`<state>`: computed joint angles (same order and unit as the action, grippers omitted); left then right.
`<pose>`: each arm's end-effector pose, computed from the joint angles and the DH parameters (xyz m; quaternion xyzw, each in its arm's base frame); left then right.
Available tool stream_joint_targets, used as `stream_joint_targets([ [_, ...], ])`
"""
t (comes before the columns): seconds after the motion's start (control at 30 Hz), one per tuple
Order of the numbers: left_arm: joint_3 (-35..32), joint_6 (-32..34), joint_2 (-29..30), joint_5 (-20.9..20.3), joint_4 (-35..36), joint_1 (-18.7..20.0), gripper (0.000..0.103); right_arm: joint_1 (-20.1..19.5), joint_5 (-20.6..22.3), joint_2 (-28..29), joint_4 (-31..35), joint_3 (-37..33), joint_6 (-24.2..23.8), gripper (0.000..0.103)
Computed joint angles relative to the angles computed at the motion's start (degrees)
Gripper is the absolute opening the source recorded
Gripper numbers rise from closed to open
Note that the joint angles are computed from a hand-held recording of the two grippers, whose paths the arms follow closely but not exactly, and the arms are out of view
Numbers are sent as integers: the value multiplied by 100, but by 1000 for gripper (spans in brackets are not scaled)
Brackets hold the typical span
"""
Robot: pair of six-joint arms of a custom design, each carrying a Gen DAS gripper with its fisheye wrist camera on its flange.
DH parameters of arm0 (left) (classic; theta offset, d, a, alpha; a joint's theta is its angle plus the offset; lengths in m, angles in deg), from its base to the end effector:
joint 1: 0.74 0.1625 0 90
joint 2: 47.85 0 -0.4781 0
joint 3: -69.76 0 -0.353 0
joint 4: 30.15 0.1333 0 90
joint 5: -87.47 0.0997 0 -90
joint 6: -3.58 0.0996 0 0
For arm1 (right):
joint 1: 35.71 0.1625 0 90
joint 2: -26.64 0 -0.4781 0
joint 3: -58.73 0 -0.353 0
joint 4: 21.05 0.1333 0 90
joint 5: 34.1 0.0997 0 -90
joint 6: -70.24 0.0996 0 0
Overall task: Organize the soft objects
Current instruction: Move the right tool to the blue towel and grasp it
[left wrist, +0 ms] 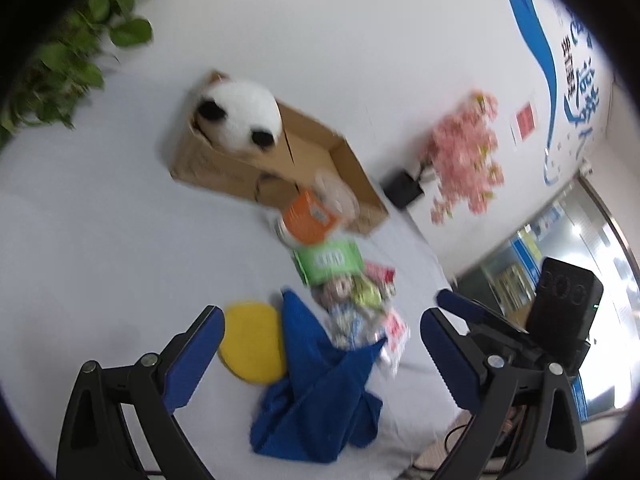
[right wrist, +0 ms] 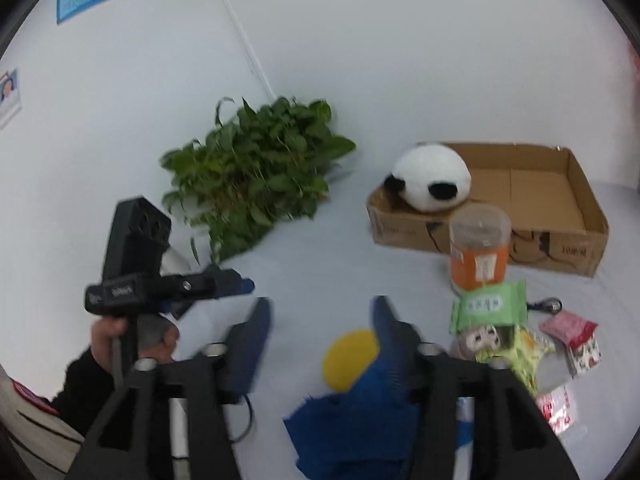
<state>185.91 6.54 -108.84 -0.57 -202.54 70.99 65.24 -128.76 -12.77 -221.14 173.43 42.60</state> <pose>-0.0482 -0.5820 0.2480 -0.1750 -0.9559 0.2355 0.0149 0.2364 -0.5629 0.1000 0.3036 -0.9039 0.2900 0.0817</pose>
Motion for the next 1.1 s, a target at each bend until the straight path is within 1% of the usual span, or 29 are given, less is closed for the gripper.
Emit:
stream_joint_targets([
  [0.03, -50, 37, 88, -104, 263, 34, 98, -93, -74, 42, 78, 81, -35, 84],
  [0.1, -136, 22, 294, -233, 712, 82, 98, -269, -265, 142, 397, 189, -199, 84],
  [0.13, -193, 39, 395, -336, 958, 112, 98, -274, -595, 289, 369, 233, -364, 84],
  [0.17, -264, 78, 515, -410, 1234, 132, 98, -293, -755, 407, 255, 271, -549, 84],
  [0.23, -296, 75, 688, -344, 1491, 111, 98, -356, -979, 634, 105, 361, -1019, 84],
  [0.27, -314, 65, 752, -322, 1592, 101, 98, -369, -1132, 764, 16, 352, -1177, 84],
  [0.3, -334, 49, 823, -272, 1689, 89, 98, -367, -1372, 926, -121, 305, -1272, 84],
  [0.33, -328, 21, 869, -182, 1710, 71, 98, -379, -1601, 1080, -229, 239, -1288, 84],
  [0.37, -319, -21, 918, -84, 1716, 52, 97, -404, -1719, 1158, -255, 195, -1261, 84],
  [0.4, -332, -61, 961, -53, 1777, 51, 89, -436, -1853, 1245, -206, 118, -1151, 84],
  [0.43, -337, -93, 998, -85, 1818, 68, 86, -462, -1913, 1306, -164, 63, -1071, 84],
  [0.47, -258, -65, 984, -122, 1620, 61, 85, -450, -1915, 1347, -277, 65, -1098, 84],
  [0.5, -269, -79, 988, -170, 1662, 66, 72, -430, -1949, 1401, -374, 53, -1155, 82],
  [0.53, -294, -82, 1013, -190, 1742, 70, 62, -420, -1996, 1458, -443, 43, -1179, 81],
  [0.57, -278, -88, 1024, -117, 1740, 52, 48, -426, -2020, 1509, -508, 12, -1194, 77],
  [0.6, -252, -82, 1023, -30, 1708, 32, 41, -409, -2075, 1550, -570, -8, -1175, 73],
  [0.63, -212, -62, 1004, -3, 1670, 17, 37, -405, -2104, 1586, -647, -11, -1206, 68],
  [0.67, -184, -30, 983, -35, 1645, 23, 27, -393, -2123, 1603, -688, -10, -1243, 58],
  [0.7, -138, 8, 955, -71, 1585, 23, 23, -390, -2105, 1590, -684, 15, -1271, 46],
  [0.73, -92, 57, 928, -84, 1488, 15, 23, -378, -2085, 1557, -629, 32, -1241, 40],
  [0.77, -35, 130, 881, -118, 1388, 8, 22, -367, -2056, 1516, -572, 55, -1198, 28],
  [0.8, 21, 175, 851, -135, 1277, -25, 22, -357, -2009, 1476, -535, 87, -1162, 24],
  [0.83, 87, 208, 796, -143, 1170, -63, 22, -339, -1921, 1404, -517, 138, -1119, 23],
  [0.9, 231, 261, 661, -149, 930, -183, 22, -293, -1773, 1351, -773, 311, -1130, 22],
  [1.0, 413, 352, 409, -102, 581, -397, 22, -190, -1443, 1175, -1155, 548, -1204, 21],
  [1.1, 497, 445, 175, -125, 263, -564, 22, -81, -1116, 993, -1370, 603, -1219, 21],
])
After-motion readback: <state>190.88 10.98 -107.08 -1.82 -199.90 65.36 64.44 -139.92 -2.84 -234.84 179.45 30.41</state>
